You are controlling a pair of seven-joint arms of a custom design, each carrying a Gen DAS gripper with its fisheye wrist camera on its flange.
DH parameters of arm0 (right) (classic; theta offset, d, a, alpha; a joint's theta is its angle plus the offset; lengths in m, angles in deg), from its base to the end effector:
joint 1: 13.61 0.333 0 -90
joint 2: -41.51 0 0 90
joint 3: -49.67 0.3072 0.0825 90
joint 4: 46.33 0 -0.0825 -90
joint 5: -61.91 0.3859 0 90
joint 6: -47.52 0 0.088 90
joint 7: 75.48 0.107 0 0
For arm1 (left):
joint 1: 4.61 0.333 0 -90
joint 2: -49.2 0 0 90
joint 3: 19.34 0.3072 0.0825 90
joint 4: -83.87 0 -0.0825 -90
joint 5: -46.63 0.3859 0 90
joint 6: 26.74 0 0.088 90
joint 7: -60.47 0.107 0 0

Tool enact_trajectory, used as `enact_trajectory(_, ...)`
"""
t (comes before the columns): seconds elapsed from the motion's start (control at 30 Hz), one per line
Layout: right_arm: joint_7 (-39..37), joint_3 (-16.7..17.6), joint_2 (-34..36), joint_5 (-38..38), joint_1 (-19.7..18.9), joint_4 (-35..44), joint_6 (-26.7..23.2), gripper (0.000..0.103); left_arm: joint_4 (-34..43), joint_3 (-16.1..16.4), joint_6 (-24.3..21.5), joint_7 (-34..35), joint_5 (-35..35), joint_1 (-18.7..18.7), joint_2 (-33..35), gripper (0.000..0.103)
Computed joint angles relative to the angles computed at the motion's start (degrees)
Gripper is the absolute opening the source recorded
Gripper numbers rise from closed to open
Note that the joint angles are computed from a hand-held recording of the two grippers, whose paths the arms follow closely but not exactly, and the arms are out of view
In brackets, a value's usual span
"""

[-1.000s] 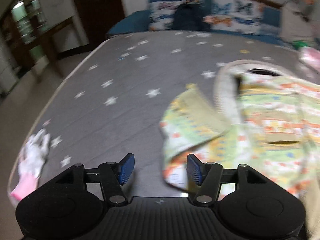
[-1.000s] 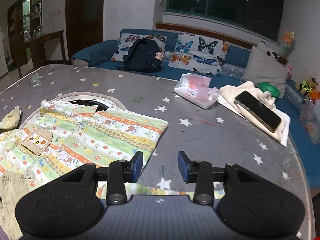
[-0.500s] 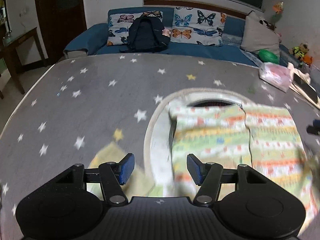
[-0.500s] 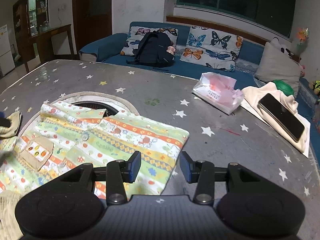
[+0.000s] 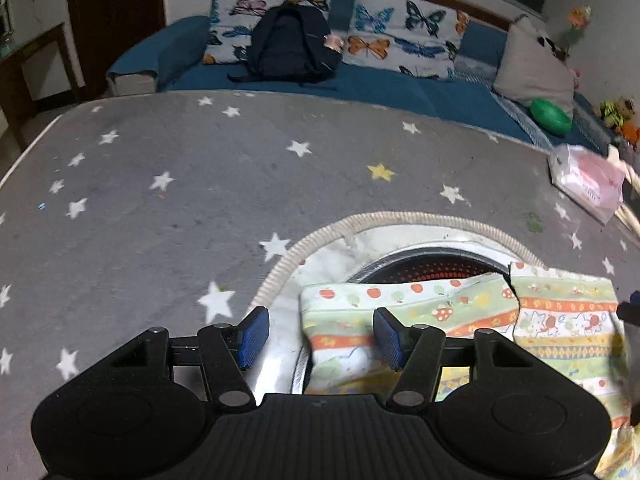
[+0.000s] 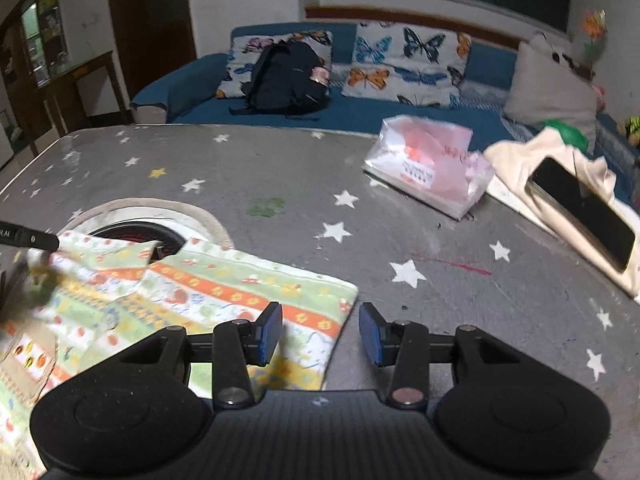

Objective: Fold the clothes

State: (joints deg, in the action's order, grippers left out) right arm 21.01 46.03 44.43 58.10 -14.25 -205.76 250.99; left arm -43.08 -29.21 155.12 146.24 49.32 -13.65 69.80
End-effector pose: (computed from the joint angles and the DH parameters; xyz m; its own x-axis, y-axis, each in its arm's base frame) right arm 0.4295 -0.0241 0.2701 -0.0964 -0.9940 -0.0510 -0.7478 0.1061 -0.6553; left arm 0.5627 -0.1942 0.2746 -0.2926 -0.9531 0.0768 -0.8006 0.2003 -0.5648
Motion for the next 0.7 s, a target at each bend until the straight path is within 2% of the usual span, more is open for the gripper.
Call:
enact_trajectory(0.07, 2.96, -0.11, 1.12, -3.68, -1.34, 0.97, -0.33, 0.042, 0.9, 0.18, -0.06, 0.23, 0.39, -0.35, 1.08, 0.059)
enact_trajectory(0.13, 5.9, 0.16, 2.32, -7.8, -2.93, 1.91, -0.56, 0.04, 1.55, -2.84, -0.26, 1.79, 0.09, 2.36, 2.08, 0.045)
enact_trajectory(0.17, 6.88, 0.33, 2.75, -9.17, -3.51, 2.23, -0.64, 0.039, 1.7, -3.14, 0.19, 2.38, 0.25, 2.56, 2.46, 0.043)
enact_trajectory(0.2, 7.33, 0.46, 3.3, -9.92, -3.82, 2.58, -0.49, 0.035, 1.84, -2.27, 0.75, 2.7, 0.73, 1.6, 2.71, 0.036)
enact_trajectory(0.23, 8.24, 0.72, 3.76, -11.31, -4.44, 2.96, -0.42, 0.028, 2.02, -2.9, 0.97, 3.47, 0.98, 2.14, 3.02, 0.026)
enact_trajectory(0.27, 9.17, 1.01, 4.2, -12.74, -5.08, 3.36, -0.37, 0.024, 2.3, -5.5, 0.71, 4.69, 0.81, 4.64, 3.5, 0.022)
enact_trajectory(0.3, 8.62, 0.92, 4.53, -12.17, -4.74, 3.56, -0.21, 0.015, 2.55, -7.9, 0.47, 5.74, 0.41, 6.92, 3.95, 0.015)
enact_trajectory(0.33, 7.04, 0.61, 4.65, -10.59, -3.88, 3.55, 0.16, 0.009, 2.69, -9.21, 0.75, 6.6, 0.18, 8.13, 4.28, 0.011)
enact_trajectory(0.43, 2.79, 0.14, 4.73, -7.18, -2.11, 3.4, 1.71, 0.002, 2.98, -9.75, 3.39, 7.72, 0.12, 8.43, 4.74, 0.007)
enact_trajectory(0.5, -2.05, -0.39, 4.66, -2.68, 0.06, 3.41, 3.43, 0.002, 3.69, -8.5, 5.0, 7.52, 0.3, 6.98, 5.07, 0.007)
enact_trajectory(0.63, -11.8, -0.97, 6.04, 9.41, 4.56, 4.83, 7.83, 0.002, 6.23, -8.42, 7.65, 7.01, 1.24, 6.49, 6.89, 0.007)
enact_trajectory(0.7, -15.38, -1.17, 7.39, 13.42, 5.89, 7.14, 6.64, 0.002, 8.27, -6.08, 8.6, 6.48, 1.22, 3.85, 8.29, 0.007)
